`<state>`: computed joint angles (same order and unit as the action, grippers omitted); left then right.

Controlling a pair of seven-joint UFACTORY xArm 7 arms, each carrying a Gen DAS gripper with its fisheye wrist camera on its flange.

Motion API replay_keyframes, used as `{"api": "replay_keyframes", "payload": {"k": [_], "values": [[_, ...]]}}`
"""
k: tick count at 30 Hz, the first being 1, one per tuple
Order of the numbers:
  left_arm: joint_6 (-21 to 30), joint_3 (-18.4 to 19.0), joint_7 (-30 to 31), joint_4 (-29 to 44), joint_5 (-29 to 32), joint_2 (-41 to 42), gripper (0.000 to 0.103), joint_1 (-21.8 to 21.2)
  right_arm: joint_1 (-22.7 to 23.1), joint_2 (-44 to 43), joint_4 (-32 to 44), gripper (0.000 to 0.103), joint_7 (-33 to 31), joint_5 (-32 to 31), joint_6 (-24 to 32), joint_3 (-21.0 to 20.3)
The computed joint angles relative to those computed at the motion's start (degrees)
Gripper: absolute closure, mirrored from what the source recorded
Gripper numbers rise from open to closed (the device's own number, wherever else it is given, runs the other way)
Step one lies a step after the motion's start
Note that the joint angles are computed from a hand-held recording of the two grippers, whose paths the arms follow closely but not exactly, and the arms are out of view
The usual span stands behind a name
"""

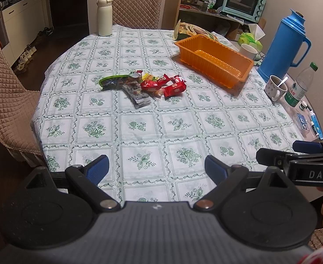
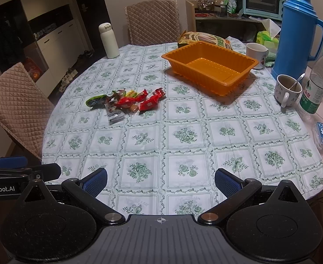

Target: Organize snacks

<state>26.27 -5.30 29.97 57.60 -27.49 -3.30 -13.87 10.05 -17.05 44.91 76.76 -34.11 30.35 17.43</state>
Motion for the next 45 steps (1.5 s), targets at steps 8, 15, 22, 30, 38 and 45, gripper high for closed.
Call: {"api": "replay_keyframes", "payload": {"k": [8, 15, 22, 30, 38, 45], "values": [[-0.42, -0.11, 0.01, 0.64, -0.07, 1.0, 0.01, 0.44, 0.04, 0.02, -0.07, 0.0, -0.89, 0.29, -0.62, -0.5], [-0.28, -0.18, 0.02, 0.65, -0.02, 0.96, 0.01, 0.53, -0.27, 0.09, -0.08, 0.0, -1.42, 0.55, -0.93, -0.43], [-0.32, -0.23, -0.16, 0.9, 0.15, 1.27, 0.01, 0.64, -0.32, 0.39, -0.01, 0.0, -2.28, 0.91, -1.33, -0.74], [-0.97, -0.7, -1.95, 1.48, 1.54, 2.19, 0.01, 0.64, -0.76, 0.48, -0.65, 0.0, -5.19, 2.2, -3.09, -1.87], [-2.16, -1.58, -8.27, 1.71, 6.1, 2.56, 0.01, -0.13, -1.67, 0.36, -1.52, 0.0, -8.64, 3.61, -5.41, -2.64], [-2.58, -1.77, -12.62, 1.96, 9.36, 2.85, 0.01, -0.45, -2.44, 0.36, -2.31, 0.0, -11.66, 5.13, -7.44, -3.12]]}}
